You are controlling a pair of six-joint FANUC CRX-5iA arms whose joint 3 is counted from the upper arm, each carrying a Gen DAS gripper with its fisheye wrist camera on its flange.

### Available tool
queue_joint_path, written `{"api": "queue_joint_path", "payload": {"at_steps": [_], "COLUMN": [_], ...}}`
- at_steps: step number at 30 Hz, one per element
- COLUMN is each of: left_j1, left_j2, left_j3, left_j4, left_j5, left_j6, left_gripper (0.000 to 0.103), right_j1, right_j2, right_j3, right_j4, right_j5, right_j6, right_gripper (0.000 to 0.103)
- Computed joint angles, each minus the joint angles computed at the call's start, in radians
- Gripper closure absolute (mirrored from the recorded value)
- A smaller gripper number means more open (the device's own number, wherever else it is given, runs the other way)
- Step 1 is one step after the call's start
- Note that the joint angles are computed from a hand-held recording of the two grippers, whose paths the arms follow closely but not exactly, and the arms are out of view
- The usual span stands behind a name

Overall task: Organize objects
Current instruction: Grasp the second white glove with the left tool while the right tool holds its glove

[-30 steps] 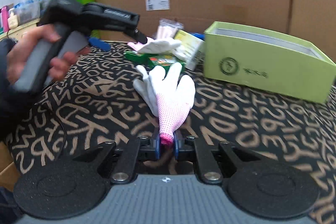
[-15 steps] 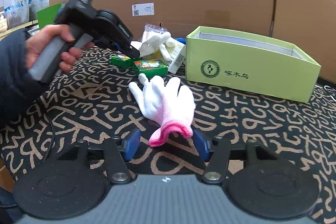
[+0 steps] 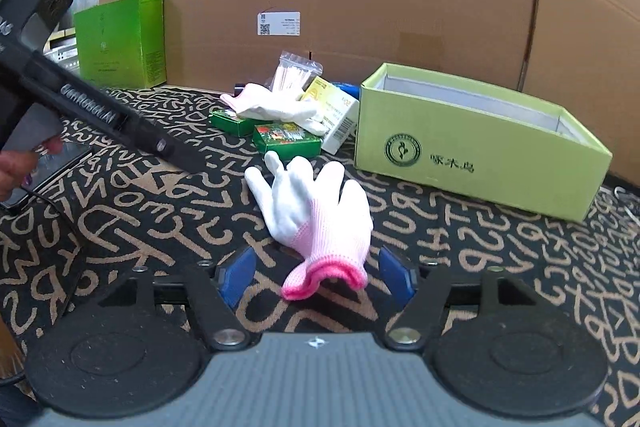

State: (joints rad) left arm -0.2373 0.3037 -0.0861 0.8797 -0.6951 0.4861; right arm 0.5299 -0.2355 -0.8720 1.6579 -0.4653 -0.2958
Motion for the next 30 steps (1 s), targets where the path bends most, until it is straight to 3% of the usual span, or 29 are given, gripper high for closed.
{"api": "queue_joint_path", "payload": {"at_steps": [3,7,10,12,16,17,18,19,20,21,23,27,30], "left_j1": [-0.008,-0.033,-0.034,-0.029,-0.036,-0.039,-0.040,-0.041,-0.043,-0.041,-0.024,-0.011,0.001], "left_j2": [0.052,0.061,0.093,0.149,0.275,0.302,0.329,0.346,0.337,0.340,0.355,0.304,0.264], "left_j3": [0.076,0.081,0.133,0.239,0.449,0.495,0.540,0.564,0.545,0.556,0.571,0.490,0.421], "left_j4": [-0.027,-0.025,-0.045,-0.134,-0.268,-0.306,-0.331,-0.333,-0.328,-0.331,-0.266,-0.209,-0.124], "left_j5": [-0.071,0.033,0.100,0.079,-0.001,-0.025,-0.063,-0.091,-0.070,-0.090,-0.171,-0.182,-0.239], "left_j6": [0.060,0.081,0.127,0.238,0.428,0.461,0.472,0.462,0.441,0.439,0.432,0.375,0.308], "left_gripper": [0.022,0.021,0.011,0.005,0.007,0.017,0.041,0.053,0.068,0.092,0.096,0.097,0.098], "right_j1": [0.021,-0.004,-0.044,-0.053,-0.058,-0.053,-0.048,-0.045,-0.047,-0.047,-0.045,-0.052,-0.062], "right_j2": [0.021,0.049,0.081,0.100,0.108,0.110,0.110,0.111,0.110,0.110,0.115,0.116,0.108], "right_j3": [0.023,0.053,0.079,0.093,0.090,0.090,0.090,0.090,0.090,0.092,0.098,0.099,0.093], "right_j4": [-0.040,-0.033,-0.013,-0.022,-0.006,-0.016,-0.028,-0.040,-0.044,-0.052,-0.076,-0.071,-0.055], "right_j5": [-0.031,0.002,0.046,0.060,0.081,0.077,0.072,0.070,0.075,0.078,0.081,0.093,0.104], "right_j6": [0.059,0.075,0.053,0.047,0.013,0.017,0.023,0.029,0.030,0.037,0.058,0.041,0.014], "right_gripper": [0.031,0.031,0.031,0.031,0.031,0.032,0.032,0.032,0.033,0.035,0.041,0.057,0.067]}}
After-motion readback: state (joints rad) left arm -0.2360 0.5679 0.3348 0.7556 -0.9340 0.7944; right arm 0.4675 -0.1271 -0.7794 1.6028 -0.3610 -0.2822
